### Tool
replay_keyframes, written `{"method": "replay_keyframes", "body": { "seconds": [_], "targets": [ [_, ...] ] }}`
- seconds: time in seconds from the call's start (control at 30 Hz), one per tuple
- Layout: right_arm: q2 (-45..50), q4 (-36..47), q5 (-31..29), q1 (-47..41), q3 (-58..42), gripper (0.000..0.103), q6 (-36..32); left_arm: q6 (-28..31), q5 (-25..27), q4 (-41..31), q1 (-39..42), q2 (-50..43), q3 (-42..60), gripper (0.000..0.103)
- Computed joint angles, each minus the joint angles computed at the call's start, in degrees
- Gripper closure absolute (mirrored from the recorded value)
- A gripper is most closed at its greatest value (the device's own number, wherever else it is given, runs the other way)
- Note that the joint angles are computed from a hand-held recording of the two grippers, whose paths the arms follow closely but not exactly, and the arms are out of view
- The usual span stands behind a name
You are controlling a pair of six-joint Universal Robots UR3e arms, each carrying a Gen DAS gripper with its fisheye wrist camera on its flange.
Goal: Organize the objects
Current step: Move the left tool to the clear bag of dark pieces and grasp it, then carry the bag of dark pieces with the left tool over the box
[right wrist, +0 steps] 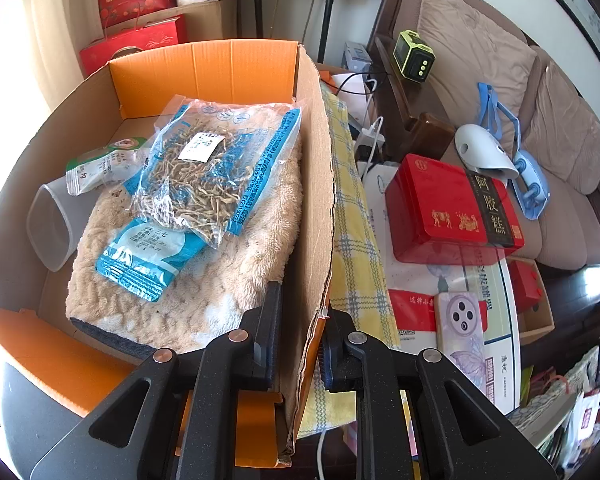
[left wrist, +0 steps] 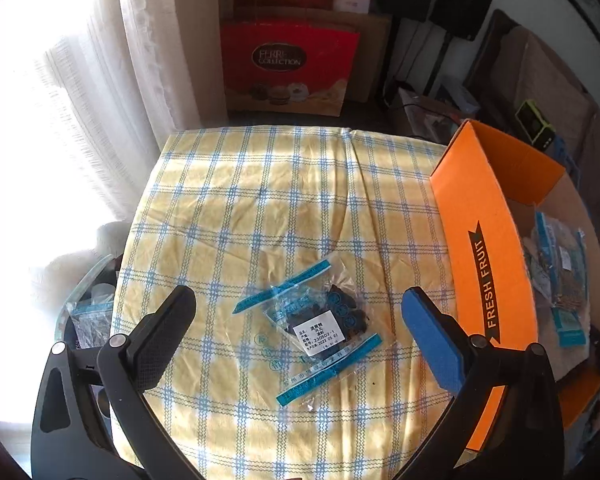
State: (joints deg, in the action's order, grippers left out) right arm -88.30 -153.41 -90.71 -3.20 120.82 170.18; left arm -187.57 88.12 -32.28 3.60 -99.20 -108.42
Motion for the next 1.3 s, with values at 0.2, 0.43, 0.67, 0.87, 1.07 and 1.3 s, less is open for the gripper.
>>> {"method": "replay_keyframes", "body": {
  "seconds": [0.2,0.43,0.67,0.87,1.07,1.3],
  "targets": [
    [0.0,-0.6,0.0,-0.2,0.7,0.086,-0.1,-2.0,-0.2,-1.1,-0.8,-6.5,3.3,0.007],
    [0.2,-0.8,0.2,-0.3,0.9,0.086,-0.1,-2.5,0.0,-2.0,-2.7,-11.0,5.5,0.018],
    [0.1,-0.8,0.1,-0.3,0.9,0.086,-0.1,-2.4,2.0,0.5,-5.0,-13.6,6.4,0.035],
    [0.1,-0.8,0.2,-0.3,0.8,0.086,-0.1,-2.3,3.8,2.3,-6.5,-13.5,5.7,0.051],
    [0.1,-0.7,0.2,-0.3,0.8,0.086,-0.1,-1.4,1.0,2.9,-3.9,-10.9,3.7,0.055],
    [0.1,-0.7,0.1,-0.3,0.8,0.086,-0.1,-0.2,-2.2,0.8,-3.3,-3.5,3.9,0.055]
  ]
}}
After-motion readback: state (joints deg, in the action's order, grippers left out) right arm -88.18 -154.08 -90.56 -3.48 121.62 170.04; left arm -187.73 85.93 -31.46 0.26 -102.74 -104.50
